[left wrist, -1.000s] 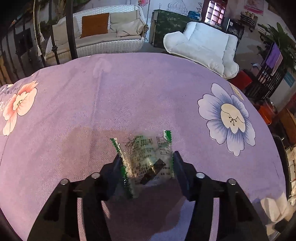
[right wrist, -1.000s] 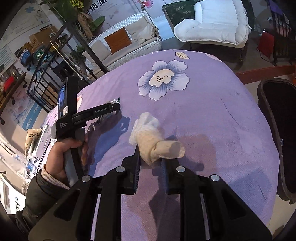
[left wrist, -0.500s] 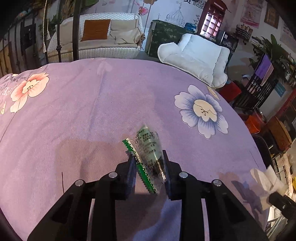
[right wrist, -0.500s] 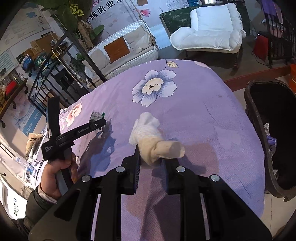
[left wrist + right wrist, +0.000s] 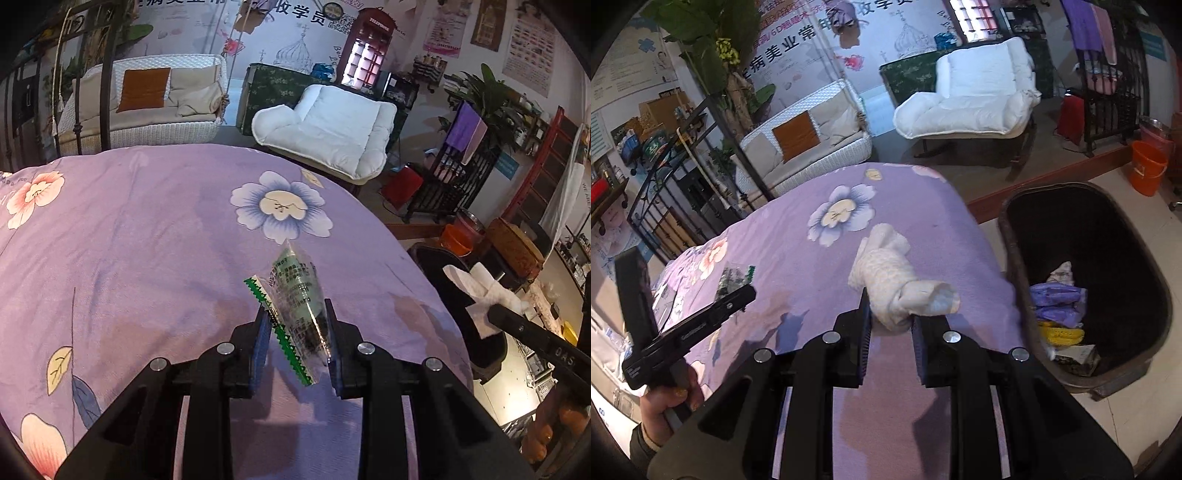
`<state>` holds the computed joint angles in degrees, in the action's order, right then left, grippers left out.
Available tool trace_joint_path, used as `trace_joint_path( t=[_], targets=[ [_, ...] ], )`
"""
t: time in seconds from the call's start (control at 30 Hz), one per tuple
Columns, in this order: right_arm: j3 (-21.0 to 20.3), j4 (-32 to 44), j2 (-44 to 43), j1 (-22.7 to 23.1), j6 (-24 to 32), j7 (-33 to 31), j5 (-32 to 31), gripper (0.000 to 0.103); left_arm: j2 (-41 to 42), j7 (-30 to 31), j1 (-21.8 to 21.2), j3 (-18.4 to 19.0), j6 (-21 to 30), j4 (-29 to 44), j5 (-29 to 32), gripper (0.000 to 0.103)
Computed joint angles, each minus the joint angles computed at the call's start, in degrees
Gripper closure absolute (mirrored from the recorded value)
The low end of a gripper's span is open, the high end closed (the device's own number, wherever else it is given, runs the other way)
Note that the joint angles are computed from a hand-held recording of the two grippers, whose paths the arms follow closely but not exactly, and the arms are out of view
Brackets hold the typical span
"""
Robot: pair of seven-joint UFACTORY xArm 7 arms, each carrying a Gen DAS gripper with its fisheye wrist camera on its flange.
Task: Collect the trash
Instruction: 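Carry the white tissue and clear wrapper over the black bin with both tools, then open the right tool to drop the white tissue into the bin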
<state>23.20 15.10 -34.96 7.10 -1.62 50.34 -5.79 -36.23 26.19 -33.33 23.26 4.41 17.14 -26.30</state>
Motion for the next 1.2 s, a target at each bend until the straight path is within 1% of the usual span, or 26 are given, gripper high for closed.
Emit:
trace_joint_path(
  t=[0.07, 0.13, 0.2, 0.3, 0.33, 0.4, 0.47, 0.5, 0.57, 0.6, 0.67, 0.7, 0.73, 0.83, 0.87, 0.93, 0.97, 1.03, 1.07, 1.1, 1.2],
  targets=[
    [-0.88, -0.74, -1.58, 0.08, 1.17, -0.23, 0.03, 0.082, -0.75, -0.53, -0.76, -1.03, 0.3, -0.49, -0.13, 0.075],
    [-2.34, -2.31, -4.7, -0.01, 3.53, -0.64, -0.05, 0.082, -0.95, -1.13, -1.86, -2.5, 0.07, -0.99, -0.09, 0.075],
    [-3.37, -3.53, -6.86, -0.43, 5.19, -0.97, -0.32, 0.082, -0.46, -1.52, -3.63, -3.15, -0.36, -0.98, 0.08, 0.075],
    [-4.78, -4.75, -9.23, -2.62, 7.9, -1.81, -1.16, 0.082, 0.27, -2.24, -6.38, -3.86, -0.82, -0.97, 0.24, 0.075],
    [-5.39, -4.92, -9.27, -3.03, 8.21, -2.21, -1.39, 0.082, 0.51, -2.88, -6.91, -4.78, -1.13, -1.09, 0.36, 0.075],
    [-5.87, -5.12, -8.82, -4.74, 8.5, -2.71, -1.94, 0.082, 1.32, -3.16, -8.91, -5.06, -1.77, -0.77, 0.84, 0.075],
    [-5.83, -4.88, -7.52, -7.1, 8.72, -3.16, -2.72, 0.082, 1.94, -3.3, -10.64, -4.81, -2.38, -0.59, 1.27, 0.075],
    [-6.55, -4.21, -4.9, -8.89, 8.36, -4.12, -3.33, 0.082, 1.93, -3.69, -11.46, -5.15, -2.52, -0.66, 1.44, 0.075],
    [-6.99, -3.48, -2.91, -10.25, 8.16, -4.87, -3.76, 0.082, 2.62, -4.02, -13.93, -4.78, -2.72, -0.15, 1.59, 0.075],
    [-7.51, -2.27, 0.57, -11.93, 7.95, -5.87, -4.34, 0.082, 2.93, -4.05, -14.6, -4.55, -2.75, 0.08, 1.76, 0.075],
    [-7.9, -1.55, 2.7, -13.08, 7.63, -6.56, -4.83, 0.082, 3.92, -3.72, -16.97, -3.56, -2.76, 0.88, 1.77, 0.075],
    [-7.45, -0.31, 5.87, -14.72, 7.47, -8.04, -3.83, 0.082, 4.21, -3.72, -17.53, -3.5, -2.57, 1.13, 1.73, 0.075],
    [-8.52, -0.02, 6.64, -14.47, 7.44, -7.4, -5.24, 0.082, 4.7, -4.04, -17.97, -4.09, -2.6, 1.3, 1.62, 0.075],
    [-8.48, 1.6, 10.44, -16.39, 7.25, -7.5, -6.12, 0.081, 6.04, -4.39, -19.1, -4.85, -2.96, 1.88, 1.49, 0.075],
    [-8.49, 2.04, 11.19, -16.76, 7.43, -7.4, -6.39, 0.081, 6.45, -4.21, -19.96, -4.42, -2.82, 2.24, 1.29, 0.075],
    [-8.93, 3.24, 13.16, -17.07, 8.72, -7.17, -6.71, 0.077, 6.88, -3.92, -20.77, -4.21, -2.29, 2.79, 0.85, 0.075],
    [-8.74, 3.58, 13.57, -17.24, 9.03, -6.54, -7.14, 0.073, 7.32, -3.92, -21.06, -4.52, -2.25, 3.12, 0.53, 0.075],
    [-9.78, 4.26, 14.64, -16.94, 9.27, -6.43, -7.65, 0.064, 8.08, -3.46, -21.41, -5.1, -2.37, 3.58, 0.13, 0.075],
    [-9.39, 4.36, 14.81, -17.41, 9.43, -5.72, -8.38, 0.051, 8.32, -3.29, -21.52, -5.34, -2.47, 3.67, -0.08, 0.075],
    [-8.6, 4.5, 14.69, -18.22, 9.82, -4.8, -9.51, 0.042, 8.69, -2.94, -22.37, -4.99, -2.45, 4.0, -0.53, 0.075],
    [-9.15, 4.27, 15.01, -18.25, 9.94, -4.11, -11.22, 0.038, 9.3, -1.84, -23.88, -4.12, -2.21, 4.44, -1.88, 0.075]
  ],
)
